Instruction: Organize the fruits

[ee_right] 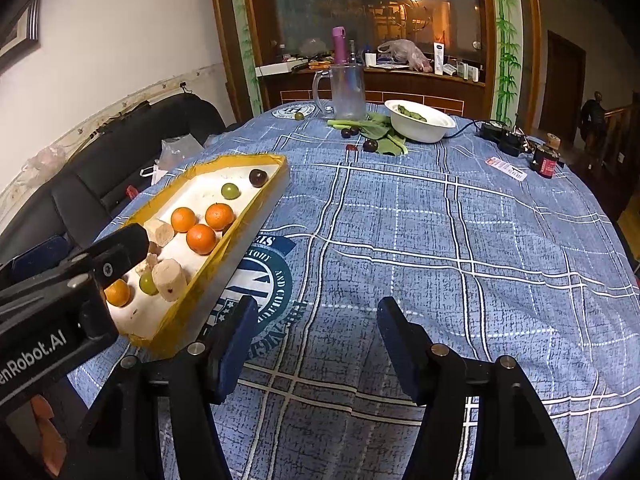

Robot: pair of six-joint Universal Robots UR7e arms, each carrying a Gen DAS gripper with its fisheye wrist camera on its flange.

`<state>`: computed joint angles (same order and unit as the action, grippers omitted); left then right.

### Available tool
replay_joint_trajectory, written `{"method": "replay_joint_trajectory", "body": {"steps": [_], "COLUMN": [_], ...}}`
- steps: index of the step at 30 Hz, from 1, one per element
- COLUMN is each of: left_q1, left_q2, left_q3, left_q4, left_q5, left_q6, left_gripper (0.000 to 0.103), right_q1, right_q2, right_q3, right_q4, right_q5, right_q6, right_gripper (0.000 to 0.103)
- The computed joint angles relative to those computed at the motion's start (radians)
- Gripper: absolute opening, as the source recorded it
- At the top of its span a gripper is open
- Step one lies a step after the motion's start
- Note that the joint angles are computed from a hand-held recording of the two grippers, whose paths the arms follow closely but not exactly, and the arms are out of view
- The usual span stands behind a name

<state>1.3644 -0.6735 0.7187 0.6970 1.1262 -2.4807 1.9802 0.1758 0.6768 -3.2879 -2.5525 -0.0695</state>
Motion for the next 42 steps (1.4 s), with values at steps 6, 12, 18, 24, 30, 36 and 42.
{"method": "replay_joint_trajectory", "body": {"steps": [6, 12, 18, 24, 30, 36, 42], "left_q1": [0.002, 0.001, -0.003, -0.005, 0.0, 0.002, -0.029], "left_q2": [0.003, -0.004, -0.015, -0.037, -0.022, -0.063, -0.288], "left_q3": [0.004, 0.022, 0.048, 0.081, 0.047, 0.111, 0.5], "left_q4": [-0.008, -0.024, -0.038, -0.077, -0.053, -0.138, -0.729], "left_q5": [-0.009, -0.007, -0.005, -0.005, -0.007, 0.002, -0.065], "left_q6": [-0.009, -0.001, 0.003, 0.015, 0.004, 0.007, 0.149], "left_gripper": [0.095, 0.095, 0.095, 0.095, 0.095, 0.095, 0.103], "right_q1": [-0.004, -0.006, -0.008, -0.008, -0.017, -0.018, -0.001], "right_q2": [0.008, -0.001, -0.005, -0.001, 0.043, 0.02, 0.038], "right_q3": [-0.005, 0.017, 0.025, 0.021, -0.1, -0.051, -0.072], "right_q4": [0.011, -0.013, -0.016, -0.021, 0.024, 0.005, -0.072], "right_q5": [0.001, 0.003, 0.004, 0.002, -0.096, -0.103, -0.06], "right_q6": [0.007, 0.012, 0.016, 0.006, -0.089, -0.08, -0.146], "right_gripper": [0.069, 0.07, 0.07, 0.07, 0.083, 0.083, 0.083]}}
